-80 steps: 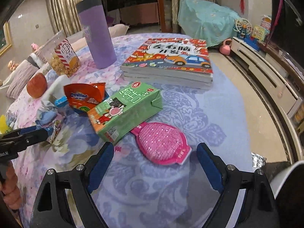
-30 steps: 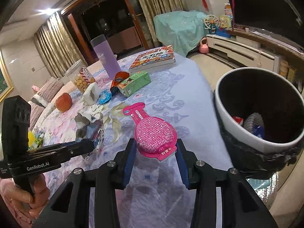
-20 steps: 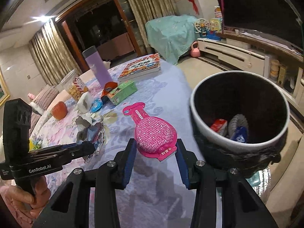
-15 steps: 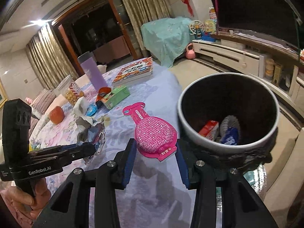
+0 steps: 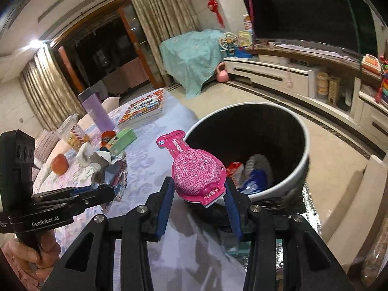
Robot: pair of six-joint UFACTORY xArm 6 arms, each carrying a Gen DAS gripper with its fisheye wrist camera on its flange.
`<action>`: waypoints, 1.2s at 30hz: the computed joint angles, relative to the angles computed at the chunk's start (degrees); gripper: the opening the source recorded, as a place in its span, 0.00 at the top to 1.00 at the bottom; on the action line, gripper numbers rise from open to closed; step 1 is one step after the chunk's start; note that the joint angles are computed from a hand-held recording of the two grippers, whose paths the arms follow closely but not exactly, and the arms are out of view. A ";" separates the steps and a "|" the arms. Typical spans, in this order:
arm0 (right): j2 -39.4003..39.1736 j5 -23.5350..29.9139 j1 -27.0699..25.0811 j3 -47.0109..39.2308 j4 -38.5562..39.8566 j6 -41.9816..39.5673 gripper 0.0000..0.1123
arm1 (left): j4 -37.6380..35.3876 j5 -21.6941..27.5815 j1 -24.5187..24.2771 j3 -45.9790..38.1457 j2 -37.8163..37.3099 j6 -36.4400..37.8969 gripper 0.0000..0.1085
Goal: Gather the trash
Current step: 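Carry the white wrapper and pink brush over the trash bin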
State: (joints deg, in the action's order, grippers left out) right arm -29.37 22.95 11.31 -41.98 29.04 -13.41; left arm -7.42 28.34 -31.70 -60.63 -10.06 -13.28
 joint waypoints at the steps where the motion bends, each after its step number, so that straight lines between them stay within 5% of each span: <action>1: 0.02 -0.01 -0.43 0.00 0.24 -0.25 0.63 | -0.29 0.10 -0.15 -0.60 0.52 0.42 0.76; 36: 6.41 2.02 -8.23 -6.19 2.41 -4.92 0.63 | 1.27 6.26 -3.20 -21.61 17.79 2.90 0.76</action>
State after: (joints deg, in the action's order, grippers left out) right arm -22.96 24.97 3.08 -48.17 31.44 -18.33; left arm -6.15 34.60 -34.90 -82.23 7.73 -10.38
